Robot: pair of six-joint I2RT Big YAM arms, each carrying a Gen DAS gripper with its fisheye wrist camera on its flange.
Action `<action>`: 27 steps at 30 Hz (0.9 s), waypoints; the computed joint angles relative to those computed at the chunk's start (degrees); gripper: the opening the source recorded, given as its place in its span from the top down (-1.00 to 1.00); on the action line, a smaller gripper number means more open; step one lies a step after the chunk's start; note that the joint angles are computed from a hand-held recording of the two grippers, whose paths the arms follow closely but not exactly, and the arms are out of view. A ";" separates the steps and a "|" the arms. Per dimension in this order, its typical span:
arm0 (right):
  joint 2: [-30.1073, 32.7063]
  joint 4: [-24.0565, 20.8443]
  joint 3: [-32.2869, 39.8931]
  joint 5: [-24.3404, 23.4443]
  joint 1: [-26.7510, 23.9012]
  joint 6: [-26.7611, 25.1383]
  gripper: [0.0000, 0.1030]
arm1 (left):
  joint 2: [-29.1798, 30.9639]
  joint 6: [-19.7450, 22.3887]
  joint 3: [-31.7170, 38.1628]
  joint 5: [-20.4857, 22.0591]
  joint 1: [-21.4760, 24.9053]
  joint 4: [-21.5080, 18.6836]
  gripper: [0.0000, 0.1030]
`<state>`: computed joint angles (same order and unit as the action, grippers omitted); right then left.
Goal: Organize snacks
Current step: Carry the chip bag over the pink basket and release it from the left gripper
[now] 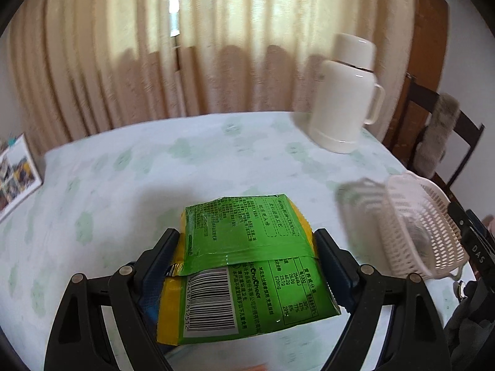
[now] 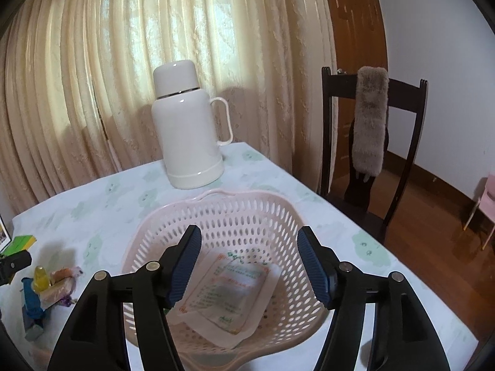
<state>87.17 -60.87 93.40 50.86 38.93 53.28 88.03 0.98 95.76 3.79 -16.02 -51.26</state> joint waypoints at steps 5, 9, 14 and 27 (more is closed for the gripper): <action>-1.77 1.51 -2.03 2.42 -0.14 0.41 -0.28 | 1.42 2.00 2.37 -0.50 -4.73 -0.75 -0.64; -2.60 1.04 -2.88 4.07 -0.32 1.96 -0.29 | 2.47 3.05 4.00 -0.25 -8.16 -0.72 -0.65; -3.43 -0.91 -3.48 5.78 -0.69 5.15 -0.31 | 4.52 3.57 6.86 0.39 -11.28 -1.21 -0.65; -4.21 -5.44 -3.70 6.85 -1.36 10.53 -0.40 | 7.65 2.76 10.02 0.82 -14.45 -1.98 -0.84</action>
<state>82.96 -66.31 89.70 57.71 37.57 63.81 95.67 3.74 105.78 4.61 -30.47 -53.24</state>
